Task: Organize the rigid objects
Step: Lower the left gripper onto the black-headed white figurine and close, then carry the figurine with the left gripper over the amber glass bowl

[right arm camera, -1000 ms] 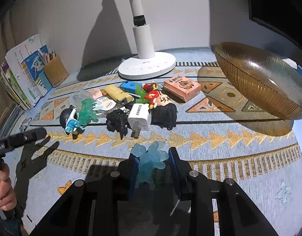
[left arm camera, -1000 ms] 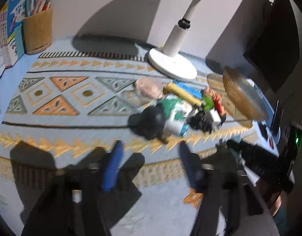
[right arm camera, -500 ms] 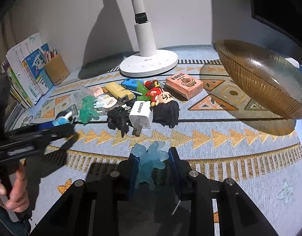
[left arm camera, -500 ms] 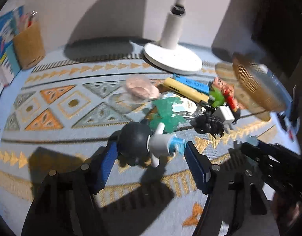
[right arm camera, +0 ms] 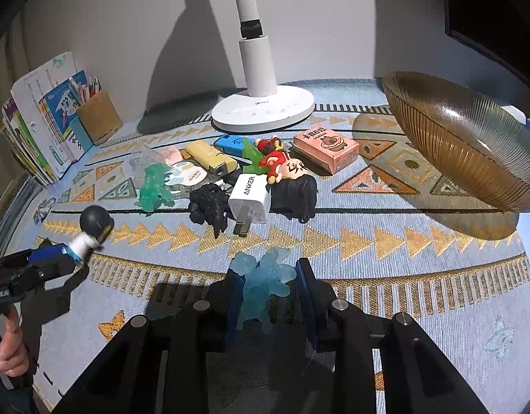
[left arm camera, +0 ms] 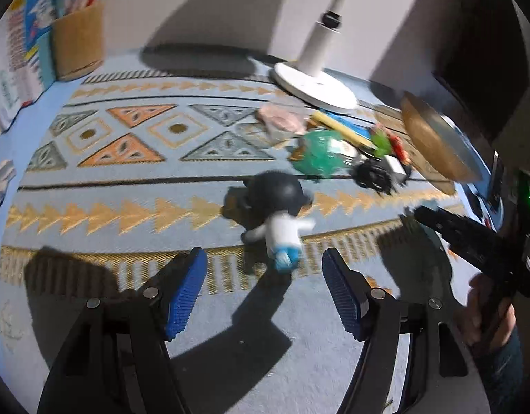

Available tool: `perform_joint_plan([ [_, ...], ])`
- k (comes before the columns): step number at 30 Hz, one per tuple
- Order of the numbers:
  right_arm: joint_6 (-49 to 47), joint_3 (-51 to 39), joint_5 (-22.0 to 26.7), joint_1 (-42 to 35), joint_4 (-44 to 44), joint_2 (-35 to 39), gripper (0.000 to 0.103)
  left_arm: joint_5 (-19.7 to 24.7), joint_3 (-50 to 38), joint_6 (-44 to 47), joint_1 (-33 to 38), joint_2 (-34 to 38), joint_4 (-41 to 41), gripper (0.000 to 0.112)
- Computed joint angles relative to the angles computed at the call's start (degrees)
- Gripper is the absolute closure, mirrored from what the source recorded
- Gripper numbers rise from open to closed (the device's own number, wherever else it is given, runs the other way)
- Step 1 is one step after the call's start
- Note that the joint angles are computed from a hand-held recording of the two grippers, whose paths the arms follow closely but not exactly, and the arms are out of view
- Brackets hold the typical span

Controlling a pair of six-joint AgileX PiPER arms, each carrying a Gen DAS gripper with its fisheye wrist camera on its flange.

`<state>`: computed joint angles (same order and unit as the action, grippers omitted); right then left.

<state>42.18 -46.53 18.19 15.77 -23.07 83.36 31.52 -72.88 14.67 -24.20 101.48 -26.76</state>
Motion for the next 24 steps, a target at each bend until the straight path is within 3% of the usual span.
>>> perform_joint_plan([
  [5, -0.01, -0.07, -0.26, -0.14, -0.03, 0.25, 0.073, 1.94, -7.1, -5.03, -2.31, 4.55, 5.01, 0.043],
  [8, -1.57, 0.26, -0.81, -0.74, 1.61, 0.09, 0.073, 3.69, -11.96, -11.8, -4.83, 8.35, 12.32, 0.044],
  [9, -1.61, 0.27, -0.93, -0.76, 1.66, 0.08, 0.073, 2.54, -12.37, -16.27, -6.15, 8.76, 17.13, 0.047],
  [10, -1.5, 0.47, -1.0, -0.75, 1.51, -0.13, 0.073, 2.05, -12.73, -18.64, -6.93, 9.07, 19.65, 0.059],
  [12, -2.1, 0.86, -1.42, -0.76, 1.87, -0.5, 0.073, 1.4, -12.74, -19.38, -7.33, 9.19, 20.18, 0.064],
  [13, -2.35, 1.0, -1.56, -0.76, 2.11, -0.64, 0.068, 1.09, -12.46, -20.72, -7.58, 9.03, 21.21, 0.064],
  [15, -0.28, 1.32, -1.53, -0.6, 0.26, -1.19, 0.044, -0.15, -11.16, -22.31, -7.94, 8.27, 21.93, 0.064],
  [17, 6.7, 3.27, -3.27, -0.2, -6.55, -3.42, 0.025, -3.04, -8.16, -18.67, -7.43, 6.62, 16.59, 0.064],
  [19, 6.97, 3.84, -3.7, -0.03, -6.95, -4.01, 0.024, -6.45, -4.63, -12.95, -6.8, 4.89, 9.16, 0.064],
  [24, 0.8, -0.06, 2.57, 0.1, 0.14, -0.32, 0.024, -9.59, -2.54, -13.28, -6.92, 3.76, 8.65, 0.064],
])
